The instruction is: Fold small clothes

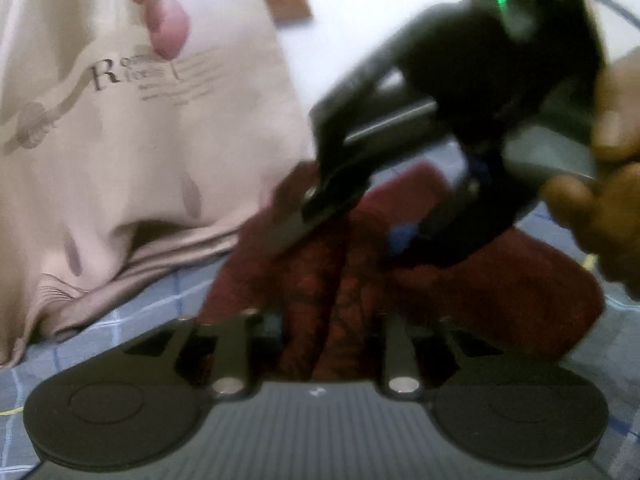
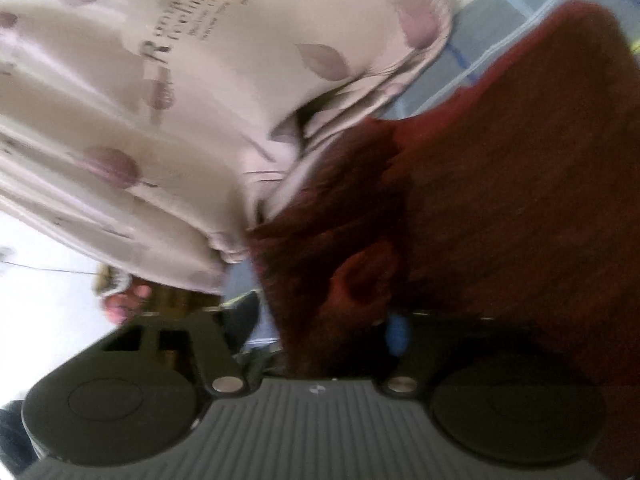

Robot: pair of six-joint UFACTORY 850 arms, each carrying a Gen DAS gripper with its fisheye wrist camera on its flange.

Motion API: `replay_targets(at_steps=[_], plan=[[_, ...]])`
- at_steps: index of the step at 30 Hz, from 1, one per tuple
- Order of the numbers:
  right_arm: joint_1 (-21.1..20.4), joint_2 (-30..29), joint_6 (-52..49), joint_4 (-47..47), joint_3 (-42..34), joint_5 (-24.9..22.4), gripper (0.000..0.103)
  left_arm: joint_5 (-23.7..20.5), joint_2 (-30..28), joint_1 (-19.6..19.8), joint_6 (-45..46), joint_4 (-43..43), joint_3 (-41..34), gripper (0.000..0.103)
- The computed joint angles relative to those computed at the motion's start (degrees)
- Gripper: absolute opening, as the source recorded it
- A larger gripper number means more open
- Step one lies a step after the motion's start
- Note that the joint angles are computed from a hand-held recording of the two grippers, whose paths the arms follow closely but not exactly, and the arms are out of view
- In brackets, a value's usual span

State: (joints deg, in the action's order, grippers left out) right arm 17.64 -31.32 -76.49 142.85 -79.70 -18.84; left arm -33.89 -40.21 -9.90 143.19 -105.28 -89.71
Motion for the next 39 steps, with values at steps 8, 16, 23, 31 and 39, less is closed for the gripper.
replay_targets(at_steps=[8, 16, 23, 31, 39], plan=[[0.3, 0.1, -9.4, 5.5, 0.5, 0.4, 0.029, -6.8, 2.0, 2.3, -12.9, 9.6, 0.1, 0.062], [-0.9, 2.3, -20.5, 13.5, 3.1, -2.0, 0.024, -18.2, 3.1, 9.6, -39.3, 15.8, -3.6, 0.072], [-4.2, 6.9, -28.9, 15.5, 6.9, -2.6, 0.024, -22.7, -2.8, 11.8, -52.2, 18.5, -12.3, 0.081], [-9.2, 9.9, -37.7, 18.9, 12.9, -3.9, 0.023, -24.4, -4.5, 7.6, -51.5, 22.6, -12.7, 0.081], [-11.6, 8.9, -43.8, 27.5, 21.5, -15.9, 0.023, -21.8, -4.0, 2.6, -42.4, 22.2, -10.8, 0.081]])
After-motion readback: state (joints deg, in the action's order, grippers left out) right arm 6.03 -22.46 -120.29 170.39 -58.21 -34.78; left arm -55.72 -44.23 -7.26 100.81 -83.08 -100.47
